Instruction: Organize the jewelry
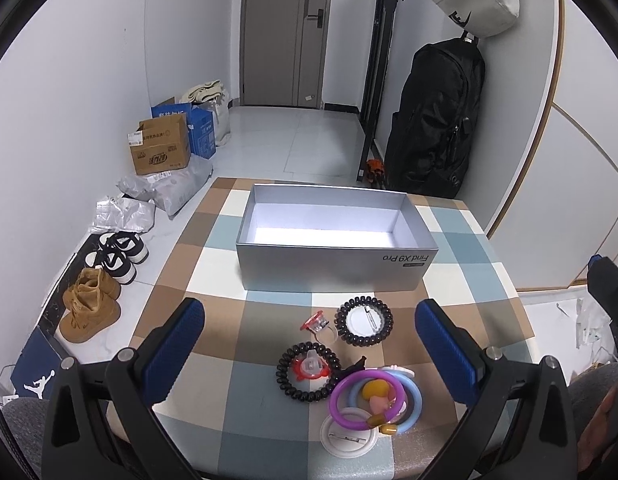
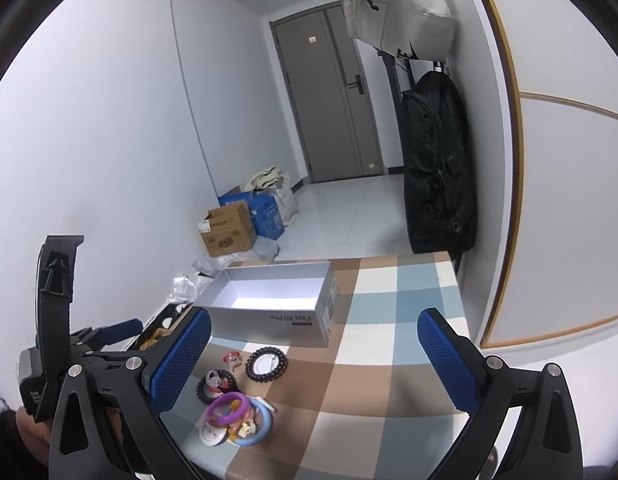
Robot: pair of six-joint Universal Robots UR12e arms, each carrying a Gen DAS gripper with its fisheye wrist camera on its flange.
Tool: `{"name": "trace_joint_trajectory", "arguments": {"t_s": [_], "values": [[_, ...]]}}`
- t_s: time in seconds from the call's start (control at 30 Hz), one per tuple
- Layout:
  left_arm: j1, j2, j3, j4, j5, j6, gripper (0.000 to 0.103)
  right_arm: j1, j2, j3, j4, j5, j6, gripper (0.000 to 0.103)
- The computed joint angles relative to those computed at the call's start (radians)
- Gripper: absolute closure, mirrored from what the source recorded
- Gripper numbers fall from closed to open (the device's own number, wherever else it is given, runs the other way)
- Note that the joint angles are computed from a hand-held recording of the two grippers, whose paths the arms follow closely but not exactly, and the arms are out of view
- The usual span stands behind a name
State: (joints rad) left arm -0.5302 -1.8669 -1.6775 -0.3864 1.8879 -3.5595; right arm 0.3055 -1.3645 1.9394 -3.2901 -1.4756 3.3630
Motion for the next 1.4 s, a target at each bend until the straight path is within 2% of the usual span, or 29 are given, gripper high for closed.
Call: {"name": "trace_joint_trajectory", "arguments": {"t_s": [0.3,0.8,1.13,1.3,1.4], "values": [[0.005,-0.002,0.009,-0.053,-0.027,-0.005,0.001,-0.001,0.001,-0.002,0.007,-0.004,0.002,0.000],[0.000,0.000,0.003,-0.026,-0.033,0.025,0.002,-0.001,0.004,-0.002,-0.004,0.004,0.007,0.000],[0.016,0.004,-0.003,-0.065,-0.107,0.006,0.002,0.007,0.006,-0.012,0.020,-0.029,0.002,0.000],[0.017,0.003,-0.002,-0.121,-0.140,0.041,0.002,0.009,0.005,-0.023,0.071,-0.076,0.028,0.000],[0.019,0.001,-0.002,-0.149,-0.194,0.080,0.002,0.002,0.006,-0.029,0.097,-0.070,0.054,0.000]]}}
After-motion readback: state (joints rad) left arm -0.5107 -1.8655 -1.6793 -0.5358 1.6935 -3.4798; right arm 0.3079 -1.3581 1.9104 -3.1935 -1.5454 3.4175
